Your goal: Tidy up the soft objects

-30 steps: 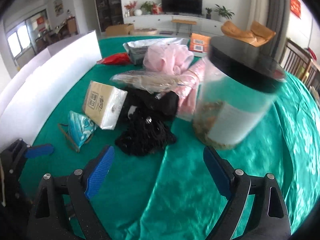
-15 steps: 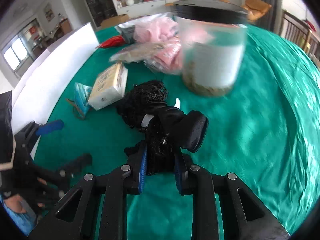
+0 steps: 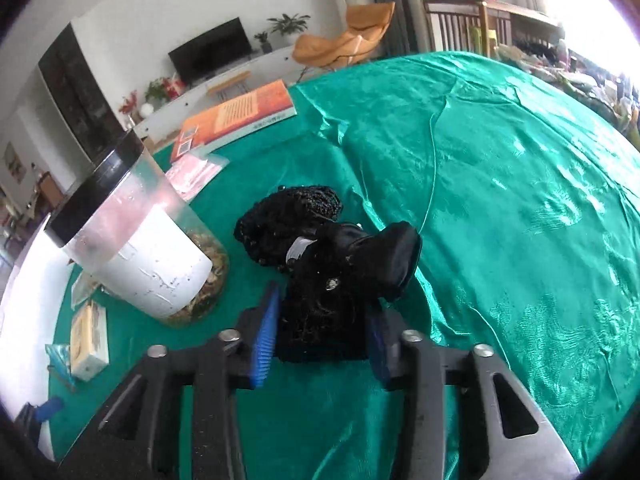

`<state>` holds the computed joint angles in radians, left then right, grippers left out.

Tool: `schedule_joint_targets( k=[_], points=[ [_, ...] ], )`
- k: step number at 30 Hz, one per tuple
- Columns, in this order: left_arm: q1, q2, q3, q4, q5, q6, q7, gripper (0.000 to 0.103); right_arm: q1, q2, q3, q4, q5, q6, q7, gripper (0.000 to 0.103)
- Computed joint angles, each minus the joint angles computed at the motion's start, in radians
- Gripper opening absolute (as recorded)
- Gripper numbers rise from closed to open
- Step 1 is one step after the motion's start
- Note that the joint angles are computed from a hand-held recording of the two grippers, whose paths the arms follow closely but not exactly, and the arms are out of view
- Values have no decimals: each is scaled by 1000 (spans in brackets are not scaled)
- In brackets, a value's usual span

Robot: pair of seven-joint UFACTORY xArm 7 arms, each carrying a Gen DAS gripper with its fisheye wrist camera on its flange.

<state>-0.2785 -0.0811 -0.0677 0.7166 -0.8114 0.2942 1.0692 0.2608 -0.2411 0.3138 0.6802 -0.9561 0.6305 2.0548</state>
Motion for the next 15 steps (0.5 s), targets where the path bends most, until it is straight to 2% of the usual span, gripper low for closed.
schedule_joint_targets(
  k=[1,3,6,8,12,15],
  points=[
    [0,0,0,0,0,0,0,103,5,-15,5,-11,3,-3,18,65],
    [0,0,0,0,0,0,0,103,30,-39,46,-11,21,73,24,70],
    [0,0,0,0,0,0,1,103,96,-8,87,44,120,245,-86,73],
    [0,0,0,0,0,0,1,103,128,29,83,83,163,311,-151,73],
    [0,1,0,0,0,-1,0,103,173,65,62,121,189,371,-205,73],
    [0,1,-1,1,-1,0,1,103,189,75,39,121,206,370,-217,73]
  ],
)
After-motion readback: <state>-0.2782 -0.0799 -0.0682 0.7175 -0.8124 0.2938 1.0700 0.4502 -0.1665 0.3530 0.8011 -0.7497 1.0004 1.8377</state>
